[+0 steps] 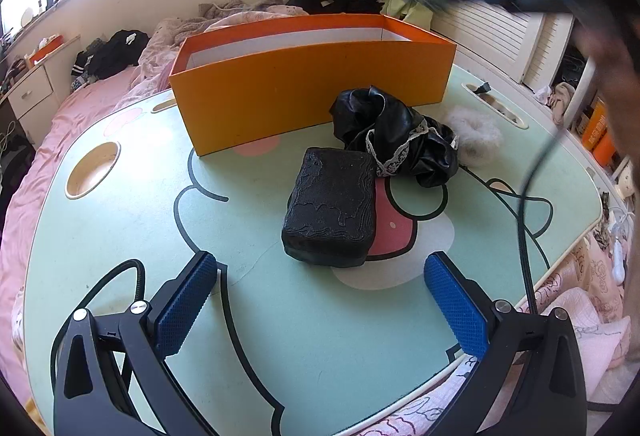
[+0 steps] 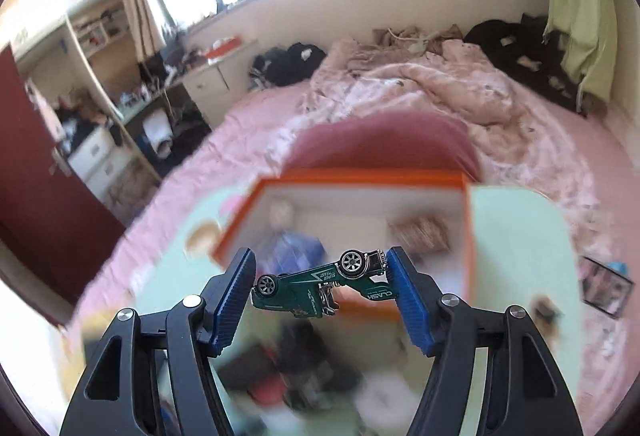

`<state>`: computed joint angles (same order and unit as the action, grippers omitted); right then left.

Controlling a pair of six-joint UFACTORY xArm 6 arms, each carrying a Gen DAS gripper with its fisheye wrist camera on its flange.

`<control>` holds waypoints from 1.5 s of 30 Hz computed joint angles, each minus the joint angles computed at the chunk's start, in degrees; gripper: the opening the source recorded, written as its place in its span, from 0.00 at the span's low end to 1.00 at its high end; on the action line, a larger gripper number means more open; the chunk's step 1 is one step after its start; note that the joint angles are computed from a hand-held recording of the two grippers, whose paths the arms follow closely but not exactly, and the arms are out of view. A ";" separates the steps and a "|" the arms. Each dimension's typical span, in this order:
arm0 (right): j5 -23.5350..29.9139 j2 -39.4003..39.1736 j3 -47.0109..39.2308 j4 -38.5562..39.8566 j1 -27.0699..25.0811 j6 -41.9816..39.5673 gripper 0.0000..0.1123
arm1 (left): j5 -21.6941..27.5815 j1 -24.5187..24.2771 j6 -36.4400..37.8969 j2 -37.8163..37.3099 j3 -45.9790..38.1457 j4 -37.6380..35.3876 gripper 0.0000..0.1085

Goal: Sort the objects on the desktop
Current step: 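Place the green toy car on the table beside the fur ball, open right tool, then grasp the blue tin inside the orange box with the left tool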

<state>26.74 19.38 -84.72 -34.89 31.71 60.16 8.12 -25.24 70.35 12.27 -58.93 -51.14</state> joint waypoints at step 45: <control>11.85 -2.28 15.57 -30.37 8.80 30.54 0.92 | -4.78 -0.35 -9.14 0.46 1.50 6.85 0.95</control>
<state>38.58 17.10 -69.14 -65.25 40.50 90.70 3.34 -25.58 61.22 12.73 -57.43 -44.29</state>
